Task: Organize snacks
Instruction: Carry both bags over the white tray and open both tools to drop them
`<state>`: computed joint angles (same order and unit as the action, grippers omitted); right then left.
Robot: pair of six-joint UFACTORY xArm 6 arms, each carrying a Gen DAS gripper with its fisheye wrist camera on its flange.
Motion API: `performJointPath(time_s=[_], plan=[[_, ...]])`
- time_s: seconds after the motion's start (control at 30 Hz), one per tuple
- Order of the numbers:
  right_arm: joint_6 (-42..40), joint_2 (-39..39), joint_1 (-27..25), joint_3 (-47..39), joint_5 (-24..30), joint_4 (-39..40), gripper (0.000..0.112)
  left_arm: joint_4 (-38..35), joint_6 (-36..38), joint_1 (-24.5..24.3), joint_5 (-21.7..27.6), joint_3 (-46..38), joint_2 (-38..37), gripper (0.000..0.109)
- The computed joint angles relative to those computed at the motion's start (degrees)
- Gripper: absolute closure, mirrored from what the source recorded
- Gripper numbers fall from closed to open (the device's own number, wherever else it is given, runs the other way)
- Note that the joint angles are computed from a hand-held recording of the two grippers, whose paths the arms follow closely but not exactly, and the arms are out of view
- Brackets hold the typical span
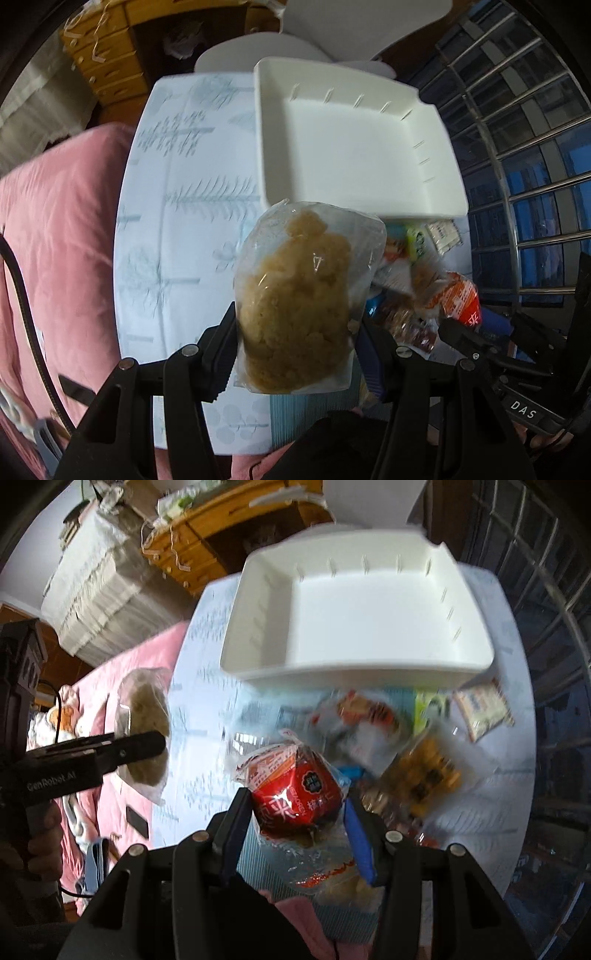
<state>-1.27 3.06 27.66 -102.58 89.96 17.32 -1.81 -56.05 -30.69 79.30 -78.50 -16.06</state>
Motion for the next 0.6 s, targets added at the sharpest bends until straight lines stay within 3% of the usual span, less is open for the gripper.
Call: performJointPath(time_s=[0.37,0.6], plan=[[-4.6,2.6,-0.3,-0.2,-15.4,-1.1,0.062,1.0,5.6,3.1,-2.9,-10.3,10.5,0.052],[-5.5,4.6,-1.1,2.2,-24.8,-1.1,0.062,1.5,6.2,4.3,-7.3,-10.9,14.6,0.052]])
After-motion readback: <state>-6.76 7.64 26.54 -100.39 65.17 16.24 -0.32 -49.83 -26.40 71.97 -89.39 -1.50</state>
